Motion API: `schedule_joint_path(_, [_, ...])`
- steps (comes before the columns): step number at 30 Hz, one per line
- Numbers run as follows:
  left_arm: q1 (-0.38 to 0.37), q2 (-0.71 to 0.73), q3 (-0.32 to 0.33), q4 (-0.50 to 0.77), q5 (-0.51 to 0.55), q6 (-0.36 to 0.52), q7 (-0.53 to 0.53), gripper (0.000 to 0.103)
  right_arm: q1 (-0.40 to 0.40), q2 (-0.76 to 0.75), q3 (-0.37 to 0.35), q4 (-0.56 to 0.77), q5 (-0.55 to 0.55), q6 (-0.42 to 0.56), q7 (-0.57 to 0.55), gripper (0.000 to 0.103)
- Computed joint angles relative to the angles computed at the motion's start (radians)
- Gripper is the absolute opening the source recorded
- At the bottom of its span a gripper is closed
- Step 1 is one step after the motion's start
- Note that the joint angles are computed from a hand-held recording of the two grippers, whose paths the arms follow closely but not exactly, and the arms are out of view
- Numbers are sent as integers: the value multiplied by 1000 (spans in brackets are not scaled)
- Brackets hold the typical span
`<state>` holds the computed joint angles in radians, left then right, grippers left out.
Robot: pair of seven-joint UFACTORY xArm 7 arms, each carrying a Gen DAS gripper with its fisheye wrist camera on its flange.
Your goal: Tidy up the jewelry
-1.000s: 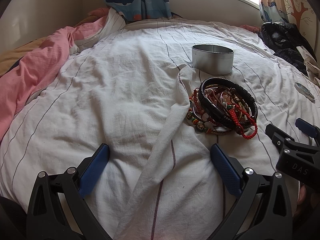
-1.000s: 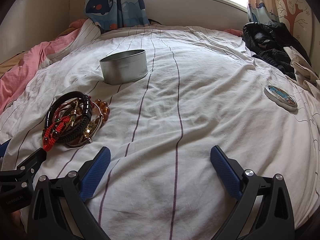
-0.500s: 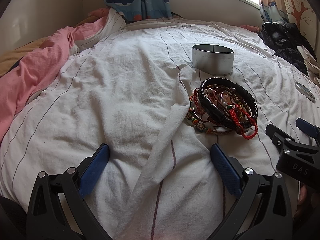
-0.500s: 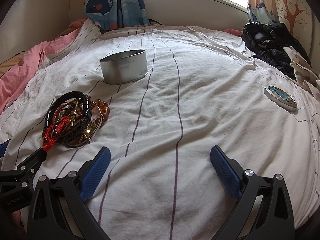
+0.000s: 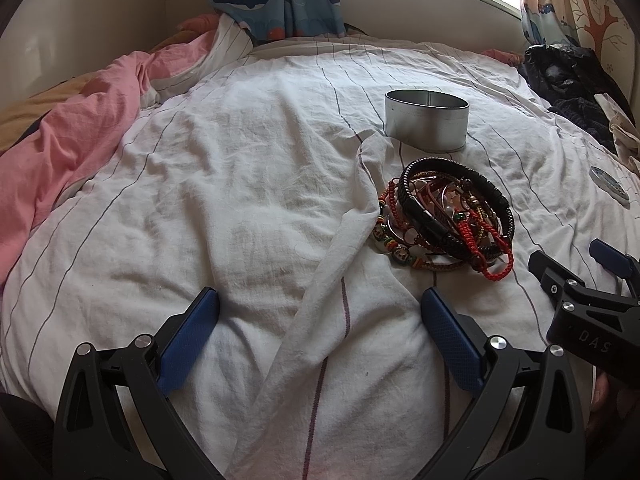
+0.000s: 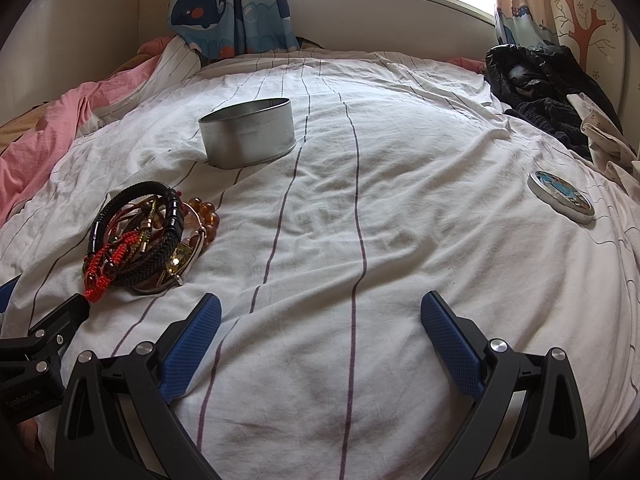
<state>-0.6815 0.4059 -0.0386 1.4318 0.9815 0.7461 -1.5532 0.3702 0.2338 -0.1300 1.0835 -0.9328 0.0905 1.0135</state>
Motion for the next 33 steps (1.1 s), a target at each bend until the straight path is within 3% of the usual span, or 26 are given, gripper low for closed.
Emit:
schedule_joint_path(8, [-7,-37,-1,-9,65,54,-18,97,-1,1,4,1,19,5,-18,96])
schedule_joint_path(12, [0,-57,-9,-24,134,22,-63,97,0,1,3,1,24,6,-23,96])
schedule_joint_path(15, [24,-62,-21,-27,145,-55,-71,97,0,3,4,4,28,7,-26,96])
schedule_joint_path(20, [37,-11,-30,49,74,-105,88,95,1,4,3,4,33,7,-30,96])
schedule_joint_path(25, [48,34,-16,96,-44,-188,231,78,2,5,2,4,39,7,-37,96])
schedule_joint_path(30, [63,66,-9,106,-180,-259,357,68,0,6,0,0,49,1,-46,96])
schedule_joint_path(33, [58,60,10,86,-231,-300,394,55,2,3,-1,-4,55,0,-51,96])
